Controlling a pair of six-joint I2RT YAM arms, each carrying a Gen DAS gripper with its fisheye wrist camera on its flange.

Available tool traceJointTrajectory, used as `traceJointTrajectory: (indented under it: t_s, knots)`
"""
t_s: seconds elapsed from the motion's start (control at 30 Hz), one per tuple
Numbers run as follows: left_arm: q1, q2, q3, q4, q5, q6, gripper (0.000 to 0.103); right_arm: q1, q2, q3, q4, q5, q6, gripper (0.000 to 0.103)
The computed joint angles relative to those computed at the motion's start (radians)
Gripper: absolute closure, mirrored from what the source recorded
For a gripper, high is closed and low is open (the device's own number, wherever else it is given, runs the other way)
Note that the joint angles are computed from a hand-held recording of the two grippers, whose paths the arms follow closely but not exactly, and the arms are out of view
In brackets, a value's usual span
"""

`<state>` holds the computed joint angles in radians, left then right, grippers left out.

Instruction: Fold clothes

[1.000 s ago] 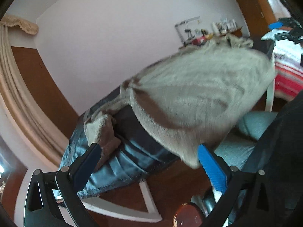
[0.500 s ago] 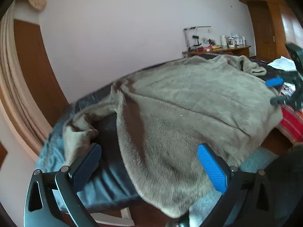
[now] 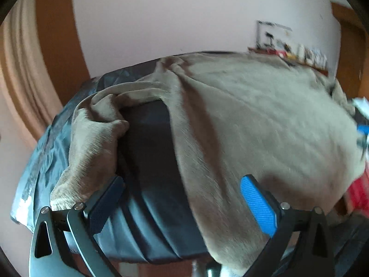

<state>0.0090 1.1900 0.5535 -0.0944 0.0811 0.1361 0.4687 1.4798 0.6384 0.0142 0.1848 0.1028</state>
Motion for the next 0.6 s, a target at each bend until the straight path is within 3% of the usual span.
traceJointTrajectory:
  t_s: [0.1, 0.27, 0.43, 0.6]
  knots:
    - [0.058, 0.110, 0.118, -0.020, 0.060, -0.049, 0.000, -0.009, 0.023, 0.039, -0.037, -0.013, -0.002, 0.020]
    - [0.072, 0.344, 0.354, -0.055, 0.064, -0.121, 0.000, -0.065, 0.023, 0.110, -0.138, -0.080, -0.054, 0.020]
    - [0.074, 0.532, 0.558, -0.138, 0.114, -0.195, 0.000, -0.184, 0.069, 0.235, -0.186, -0.219, -0.042, 0.020]
    - [0.041, 0.685, 0.751, -0.244, 0.054, -0.213, 0.000, -0.252, 0.179, 0.374, -0.191, -0.264, -0.008, 0.020]
